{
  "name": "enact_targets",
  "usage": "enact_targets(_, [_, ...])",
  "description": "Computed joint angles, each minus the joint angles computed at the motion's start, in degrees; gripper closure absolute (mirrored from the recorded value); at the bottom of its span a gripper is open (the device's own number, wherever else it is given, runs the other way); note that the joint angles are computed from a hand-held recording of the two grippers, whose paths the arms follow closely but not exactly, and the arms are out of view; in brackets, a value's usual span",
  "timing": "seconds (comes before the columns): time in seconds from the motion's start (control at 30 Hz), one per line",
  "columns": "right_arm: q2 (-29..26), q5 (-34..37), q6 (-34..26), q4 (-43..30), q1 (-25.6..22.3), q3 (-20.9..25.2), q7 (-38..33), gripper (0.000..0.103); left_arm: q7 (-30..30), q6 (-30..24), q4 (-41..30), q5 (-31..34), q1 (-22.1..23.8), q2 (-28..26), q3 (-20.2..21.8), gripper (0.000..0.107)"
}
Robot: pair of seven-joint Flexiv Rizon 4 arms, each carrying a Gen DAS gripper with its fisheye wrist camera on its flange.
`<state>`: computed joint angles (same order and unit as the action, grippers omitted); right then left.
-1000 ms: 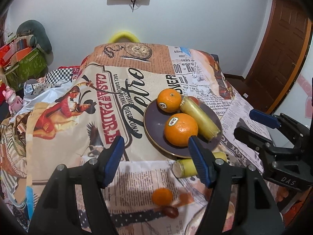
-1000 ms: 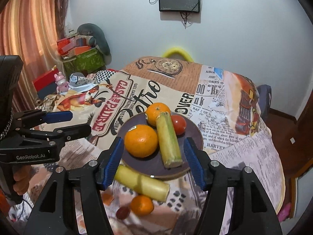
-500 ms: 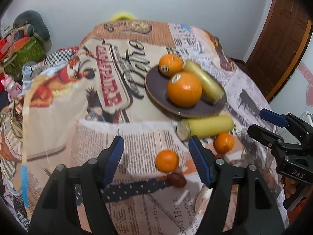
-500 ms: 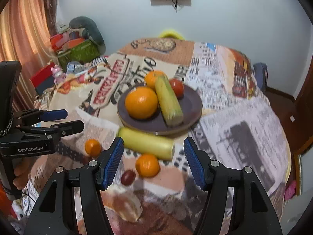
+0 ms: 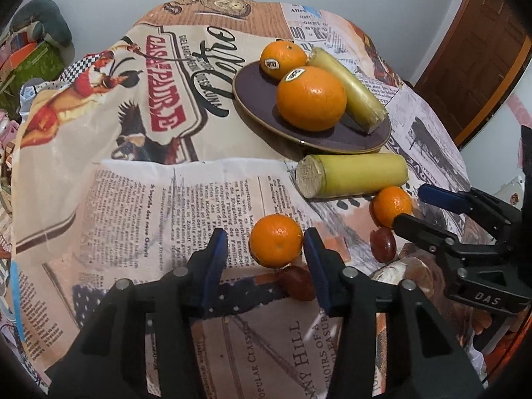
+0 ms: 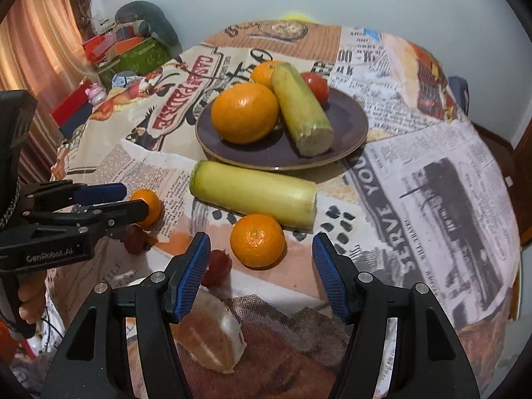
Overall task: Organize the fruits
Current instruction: 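Grasp a mandarin with the left gripper while the right gripper grasps another mandarin, then carry both mandarins over the plate and lower them onto it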
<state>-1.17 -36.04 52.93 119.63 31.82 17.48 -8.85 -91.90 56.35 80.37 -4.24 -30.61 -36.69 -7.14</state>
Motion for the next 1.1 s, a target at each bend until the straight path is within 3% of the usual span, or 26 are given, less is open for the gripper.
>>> enact_targets(0.23, [-0.9,2.3,5.4,1.3,-0.8,-0.6,0.6,0.063,1.7,-0.1,-0.7,-1.8,0.6,-1.1,-1.4,0.068])
enact_targets(0.33, [-1.0,2.7,7.3,1.7,-1.0,-0.8,0.6,0.067,2.5,-0.2,-1.1,-1.9,0.3,-1.5,-1.5,0.073])
enact_targets(0.67, [-0.3,2.0,6.6,1.5,-1.0,-0.7,0.4,0.068,1.3,0.7,-0.6,-2.0,-0.1,-1.1,-0.6,0.073])
enact_targets(1.1, [3.0,-2.7,1.5,-0.2,-2.4,-0.4,-1.0,0.068,0.5,4.8,-1.0,-0.8,0.3,1.5,0.1,0.073])
